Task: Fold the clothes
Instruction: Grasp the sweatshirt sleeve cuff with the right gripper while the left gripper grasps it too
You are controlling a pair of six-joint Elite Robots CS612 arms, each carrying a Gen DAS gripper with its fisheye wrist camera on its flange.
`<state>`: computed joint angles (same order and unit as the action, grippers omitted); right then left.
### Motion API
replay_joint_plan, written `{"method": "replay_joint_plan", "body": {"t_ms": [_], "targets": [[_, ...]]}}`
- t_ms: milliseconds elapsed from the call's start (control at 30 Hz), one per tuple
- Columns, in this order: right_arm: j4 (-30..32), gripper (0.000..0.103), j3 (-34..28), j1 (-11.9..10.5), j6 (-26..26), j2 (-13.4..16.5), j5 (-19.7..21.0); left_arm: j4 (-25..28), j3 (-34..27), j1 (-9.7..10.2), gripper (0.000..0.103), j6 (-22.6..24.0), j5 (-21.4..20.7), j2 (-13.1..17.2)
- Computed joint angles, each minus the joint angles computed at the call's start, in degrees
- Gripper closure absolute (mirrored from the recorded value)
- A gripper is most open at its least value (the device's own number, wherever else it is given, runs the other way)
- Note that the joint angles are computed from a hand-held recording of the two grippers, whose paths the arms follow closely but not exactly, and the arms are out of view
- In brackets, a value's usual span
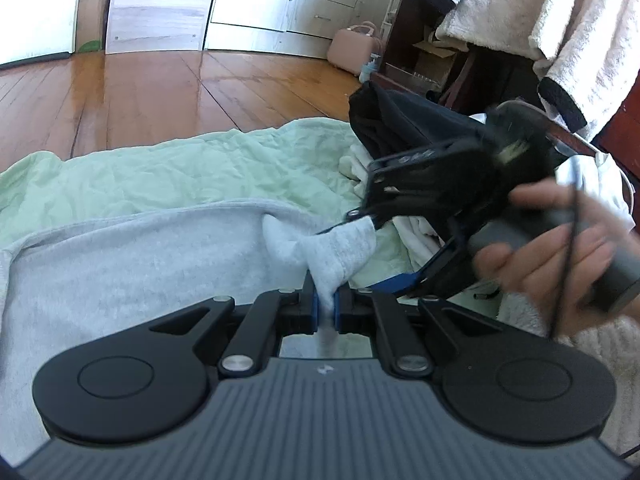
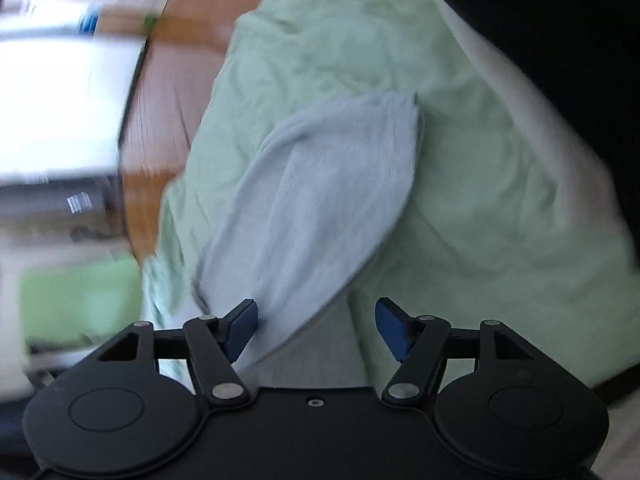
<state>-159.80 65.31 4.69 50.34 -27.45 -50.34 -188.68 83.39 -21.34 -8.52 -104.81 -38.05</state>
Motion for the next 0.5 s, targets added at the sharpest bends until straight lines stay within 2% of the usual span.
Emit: {"method": "replay_joint_plan", "body": {"t_ms": [33,67,133,167,200,233,333,400,500], "targets": [[-3.1,0.032,0.2,0.2,2.6,0.6,-0.9,-0.4,0.3,0.04,0.097,-0.3,0.1,-0.2],[-6.2,0.033,0.1,0.7,2.9,0.9,-3.7,-0.9,0.7,0.09,0.097,-0.7,0.2,-0.3],[-8.3,0.036,-0.1,1.6,0.5,0.9,-9.1,-1.5,1.3,0.25,0.097,-1.2,0.5,-0.7],[-9.7,0.046,-0.2,1.9,-0.9,1.0,-10.7,-1.7,1.7,0.34,0.097,-1.4,0.7,-0.9],[-11.5,0.078,-0.4,2.0,-1.8,1.2,-10.1,-2.0,2.0,0.43,0.097,-1.7,0.9,-1.1],[-13.3,0.094,-0.7,2.1,-2.8,1.5,-9.6,-2.4,2.3,0.57,0.097,-2.0,1.0,-1.2],[-19.4,0.095,-2.2,2.9,-5.4,2.1,-9.1,-4.2,3.7,1.0,0.097,-3.5,2.8,-1.9],[-21.0,0.095,-4.3,3.7,-8.1,2.6,-8.5,-5.9,5.3,1.2,0.097,-4.9,6.5,-2.7],[-17.6,0.095,-10.5,5.6,-11.5,4.3,-7.3,-8.8,8.3,1.82,0.097,-8.2,12.2,-4.1]]}}
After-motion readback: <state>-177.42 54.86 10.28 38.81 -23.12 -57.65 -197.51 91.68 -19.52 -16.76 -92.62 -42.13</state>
